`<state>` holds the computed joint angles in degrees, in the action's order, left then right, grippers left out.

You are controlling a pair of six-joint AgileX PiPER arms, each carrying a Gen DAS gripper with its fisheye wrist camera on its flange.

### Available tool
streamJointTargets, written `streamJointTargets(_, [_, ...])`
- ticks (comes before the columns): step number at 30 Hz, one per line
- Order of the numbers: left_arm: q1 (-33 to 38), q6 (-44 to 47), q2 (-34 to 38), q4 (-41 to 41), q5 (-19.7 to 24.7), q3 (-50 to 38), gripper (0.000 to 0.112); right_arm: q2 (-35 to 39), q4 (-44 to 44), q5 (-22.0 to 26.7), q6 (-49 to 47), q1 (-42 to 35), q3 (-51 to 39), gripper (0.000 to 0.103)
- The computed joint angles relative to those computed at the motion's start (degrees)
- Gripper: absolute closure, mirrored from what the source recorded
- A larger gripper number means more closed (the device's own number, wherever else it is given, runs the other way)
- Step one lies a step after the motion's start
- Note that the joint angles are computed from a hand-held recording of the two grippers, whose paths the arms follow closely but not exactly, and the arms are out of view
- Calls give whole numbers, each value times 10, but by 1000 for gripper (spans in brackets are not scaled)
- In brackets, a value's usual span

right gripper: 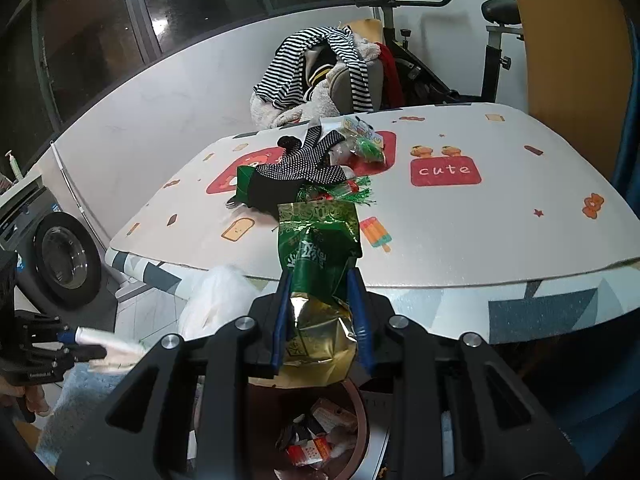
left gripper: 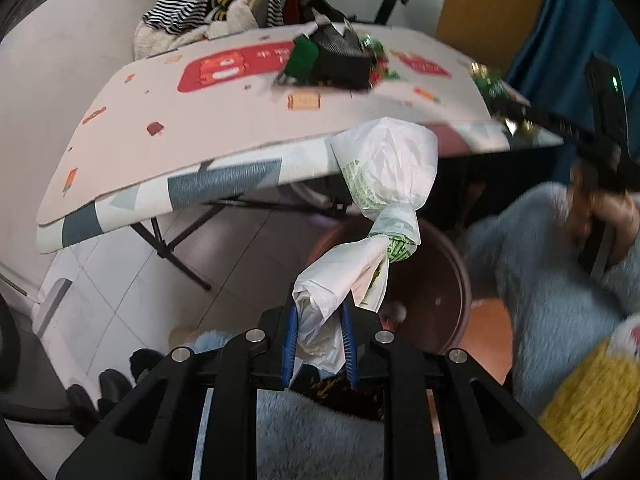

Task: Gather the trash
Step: 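Carry the white bag and green-gold wrapper to the brown bin and release both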

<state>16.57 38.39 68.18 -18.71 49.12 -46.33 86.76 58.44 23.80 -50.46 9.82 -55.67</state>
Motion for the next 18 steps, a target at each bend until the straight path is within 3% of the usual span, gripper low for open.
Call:
streamJointTargets(10, [-7,10,-8,51,39,17,93,5,4,-4,-3,6,8,73])
streamJointTargets(18, [-119,-96,104,109,-12,-1,92,13,1,-8,-3,15,12,73])
